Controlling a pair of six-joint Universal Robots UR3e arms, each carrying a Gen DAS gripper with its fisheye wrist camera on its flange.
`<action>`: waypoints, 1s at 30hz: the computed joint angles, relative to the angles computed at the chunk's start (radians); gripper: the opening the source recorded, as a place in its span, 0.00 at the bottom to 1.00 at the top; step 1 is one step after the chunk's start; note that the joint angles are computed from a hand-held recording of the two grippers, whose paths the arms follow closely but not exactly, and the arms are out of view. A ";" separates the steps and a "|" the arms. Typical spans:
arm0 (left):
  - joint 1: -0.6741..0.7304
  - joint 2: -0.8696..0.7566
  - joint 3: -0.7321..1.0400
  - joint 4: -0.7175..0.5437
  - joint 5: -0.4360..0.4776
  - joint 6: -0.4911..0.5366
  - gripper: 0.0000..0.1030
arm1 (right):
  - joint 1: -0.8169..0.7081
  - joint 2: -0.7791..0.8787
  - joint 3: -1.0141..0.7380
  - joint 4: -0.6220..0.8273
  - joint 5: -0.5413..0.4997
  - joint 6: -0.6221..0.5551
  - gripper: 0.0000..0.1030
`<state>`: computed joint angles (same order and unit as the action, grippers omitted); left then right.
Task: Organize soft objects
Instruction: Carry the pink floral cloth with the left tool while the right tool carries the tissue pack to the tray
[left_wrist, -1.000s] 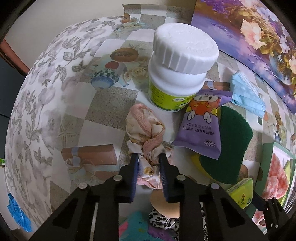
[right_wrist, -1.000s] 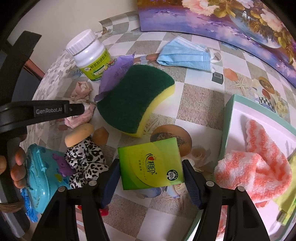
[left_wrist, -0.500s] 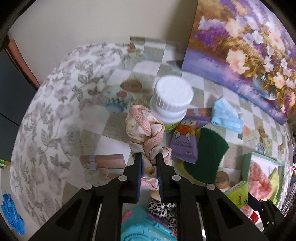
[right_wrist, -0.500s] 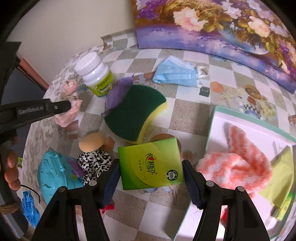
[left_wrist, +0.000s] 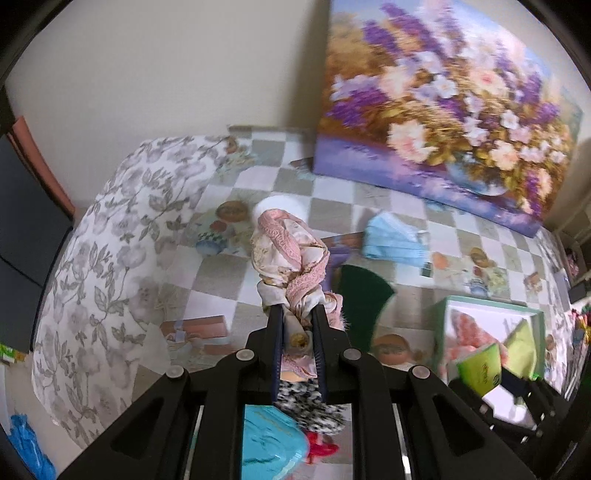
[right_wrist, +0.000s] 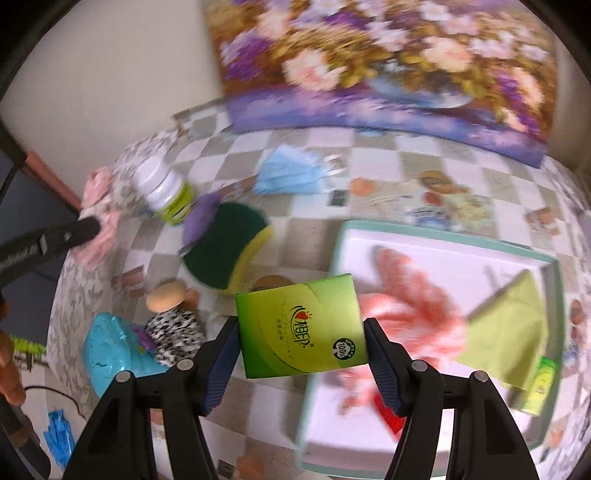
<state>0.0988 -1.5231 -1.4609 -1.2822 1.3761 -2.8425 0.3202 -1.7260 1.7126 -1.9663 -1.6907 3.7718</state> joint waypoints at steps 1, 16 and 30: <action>-0.005 0.013 -0.004 -0.009 -0.012 0.001 0.15 | -0.016 -0.035 0.013 0.024 -0.013 0.006 0.67; -0.301 0.084 -0.041 -0.055 -0.049 -0.027 0.16 | -0.496 -0.610 0.185 0.422 0.016 -0.192 0.67; -0.612 -0.113 0.011 -0.006 0.004 -0.139 0.16 | -0.964 -0.874 0.304 0.706 0.212 -0.602 0.67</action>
